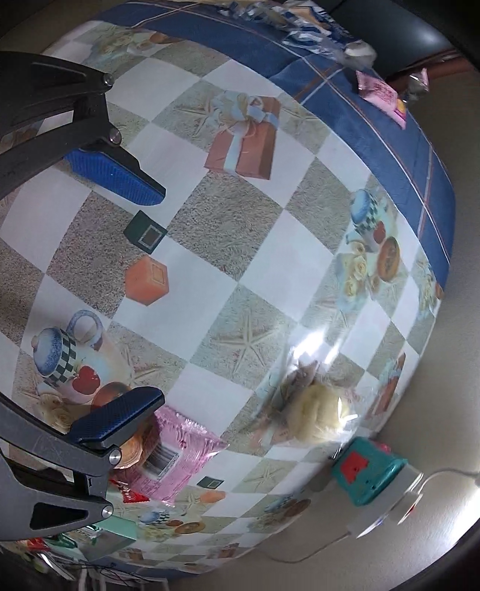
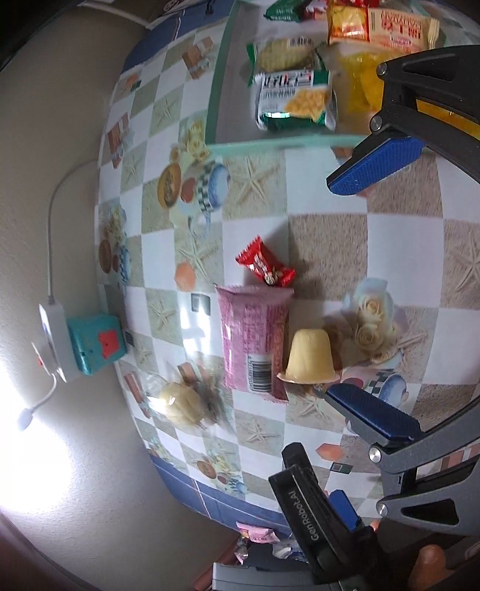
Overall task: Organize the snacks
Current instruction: 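Withdraw both grippers from the tray toward the remaining snacks, then grasp the yellow pudding cup with the right gripper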
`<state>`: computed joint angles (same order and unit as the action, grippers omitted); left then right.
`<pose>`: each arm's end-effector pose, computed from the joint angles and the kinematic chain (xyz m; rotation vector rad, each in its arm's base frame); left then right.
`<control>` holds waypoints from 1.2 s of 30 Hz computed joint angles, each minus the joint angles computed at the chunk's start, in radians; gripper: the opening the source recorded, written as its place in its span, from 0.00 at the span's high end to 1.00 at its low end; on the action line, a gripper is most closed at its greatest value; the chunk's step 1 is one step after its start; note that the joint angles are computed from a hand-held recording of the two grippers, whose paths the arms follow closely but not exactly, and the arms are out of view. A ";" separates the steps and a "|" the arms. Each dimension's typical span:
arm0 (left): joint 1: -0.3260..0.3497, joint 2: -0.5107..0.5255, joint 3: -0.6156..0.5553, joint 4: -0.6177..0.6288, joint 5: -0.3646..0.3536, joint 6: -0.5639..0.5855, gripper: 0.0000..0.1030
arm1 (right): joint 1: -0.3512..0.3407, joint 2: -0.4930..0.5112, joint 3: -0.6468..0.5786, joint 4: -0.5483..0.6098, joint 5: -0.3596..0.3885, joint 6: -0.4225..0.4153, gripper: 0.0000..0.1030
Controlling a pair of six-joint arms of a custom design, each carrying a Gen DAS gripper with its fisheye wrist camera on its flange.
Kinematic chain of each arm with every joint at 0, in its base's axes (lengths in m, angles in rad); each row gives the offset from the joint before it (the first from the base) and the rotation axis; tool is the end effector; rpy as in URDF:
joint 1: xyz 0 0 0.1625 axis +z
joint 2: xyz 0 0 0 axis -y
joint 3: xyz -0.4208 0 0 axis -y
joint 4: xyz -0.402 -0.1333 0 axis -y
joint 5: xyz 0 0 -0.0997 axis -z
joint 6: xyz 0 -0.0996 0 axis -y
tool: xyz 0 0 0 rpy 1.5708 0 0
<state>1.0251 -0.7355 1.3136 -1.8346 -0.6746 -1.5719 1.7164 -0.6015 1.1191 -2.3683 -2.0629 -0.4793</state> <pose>-0.1955 -0.7286 0.1352 -0.9871 2.1128 -0.7939 0.2038 -0.7952 0.1449 0.7120 -2.5034 0.2528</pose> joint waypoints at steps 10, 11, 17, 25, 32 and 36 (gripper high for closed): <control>0.010 -0.053 0.069 0.009 -0.001 -0.082 0.04 | 0.008 0.030 0.026 -0.035 0.000 -0.025 0.01; 0.012 -0.063 0.082 0.001 -0.001 -0.084 0.04 | 0.010 0.034 0.028 -0.038 -0.002 -0.030 0.02; 0.014 -0.100 0.133 -0.026 0.001 -0.102 0.04 | 0.014 0.047 0.038 -0.054 0.002 -0.045 0.16; 0.019 -0.118 0.151 -0.043 0.000 -0.089 0.04 | 0.017 0.063 0.036 -0.067 0.017 -0.056 0.38; 0.026 -0.083 0.104 -0.031 0.004 -0.074 0.04 | 0.020 0.072 0.035 -0.078 0.012 -0.071 0.58; 0.027 -0.070 0.085 -0.023 0.008 -0.066 0.04 | 0.018 0.071 0.037 -0.083 0.016 -0.075 0.59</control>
<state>1.0524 -0.8054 1.3983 -1.8580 -0.6668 -1.6380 1.7345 -0.5302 1.1558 -2.4513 -2.0468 -0.5539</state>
